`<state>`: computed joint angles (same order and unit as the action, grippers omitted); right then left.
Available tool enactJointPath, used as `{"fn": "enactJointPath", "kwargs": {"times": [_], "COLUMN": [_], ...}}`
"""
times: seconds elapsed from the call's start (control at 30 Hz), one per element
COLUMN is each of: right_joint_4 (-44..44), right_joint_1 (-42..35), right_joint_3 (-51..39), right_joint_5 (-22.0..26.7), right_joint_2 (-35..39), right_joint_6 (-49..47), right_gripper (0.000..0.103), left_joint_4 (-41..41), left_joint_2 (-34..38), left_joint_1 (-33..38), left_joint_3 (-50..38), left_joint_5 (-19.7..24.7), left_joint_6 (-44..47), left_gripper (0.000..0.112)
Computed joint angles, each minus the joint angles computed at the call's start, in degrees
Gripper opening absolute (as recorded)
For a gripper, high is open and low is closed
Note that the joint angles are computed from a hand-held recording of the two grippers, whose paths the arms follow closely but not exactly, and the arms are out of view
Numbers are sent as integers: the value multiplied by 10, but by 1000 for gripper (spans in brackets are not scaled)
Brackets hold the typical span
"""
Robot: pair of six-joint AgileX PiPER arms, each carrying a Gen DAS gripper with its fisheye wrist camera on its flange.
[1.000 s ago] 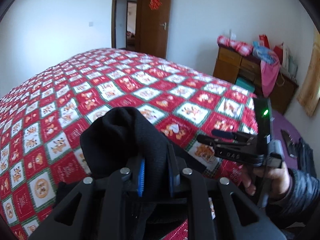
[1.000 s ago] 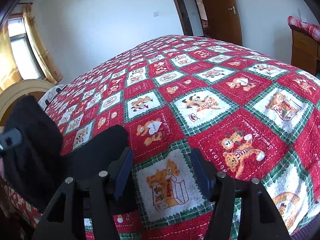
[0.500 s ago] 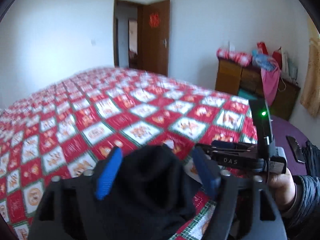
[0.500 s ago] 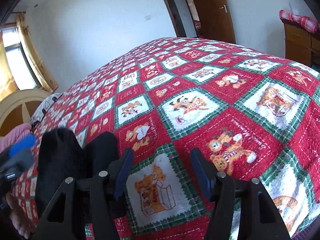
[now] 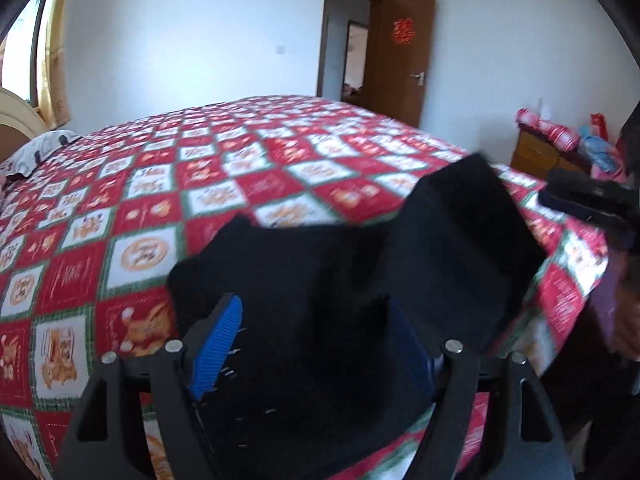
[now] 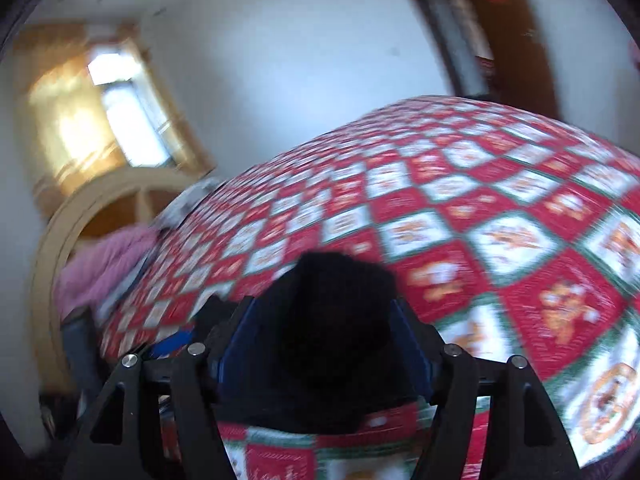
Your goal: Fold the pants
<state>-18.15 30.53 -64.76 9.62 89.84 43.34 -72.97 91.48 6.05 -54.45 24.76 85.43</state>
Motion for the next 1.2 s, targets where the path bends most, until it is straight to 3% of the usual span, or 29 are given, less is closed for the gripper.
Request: {"fn": "enactJointPath", "kwargs": {"times": [0.07,0.1,0.13,0.2,0.3,0.4,0.53,0.6,0.7,0.8,0.9,1.0,1.03,1.07,1.13,1.2], "right_joint_4": [-55,-50,-23,67,77,145,51,83,108,155,161,248,278,312,351,382], "right_joint_1": [29,35,32,1,-38,-68,-51,-62,-71,-79,-79,-99,-104,-109,-111,-107], "right_joint_3": [-32,-53,-60,-62,-38,-20,-17,-5,-22,-55,-71,-84,-86,-94,-115,-121], "right_joint_5": [59,101,119,158,191,188,193,155,142,133,135,131,129,131,148,154], "right_joint_2": [19,38,48,66,66,53,25,4,3,26,44,69,76,87,108,113], "right_joint_6": [3,-13,-26,-67,-63,-118,-34,-59,-84,-128,-126,-194,-218,-249,-300,-345], "right_gripper": [67,57,51,49,49,49,49,50,50,51,51,51,51,50,50,31], "left_joint_4": [24,27,13,-18,-41,-63,-118,-86,-13,61,136,155,159,166,171,161], "left_joint_2": [22,30,32,36,38,33,21,36,76,123,173,191,195,197,183,165], "left_joint_1": [1,3,10,20,33,46,88,105,110,100,91,76,75,73,66,68], "left_joint_3": [-7,-10,-6,-2,1,7,0,-41,-120,-196,-267,-278,-281,-285,-272,-252], "left_joint_5": [-12,-11,-8,-1,22,37,74,97,125,150,222,212,216,222,206,190], "left_joint_6": [-14,-15,1,27,52,67,99,56,-31,-104,-174,-180,-181,-183,-172,-148], "left_gripper": [78,79,81,87,88,88,88,88,88,75,66,49,25,10,10,9]}}
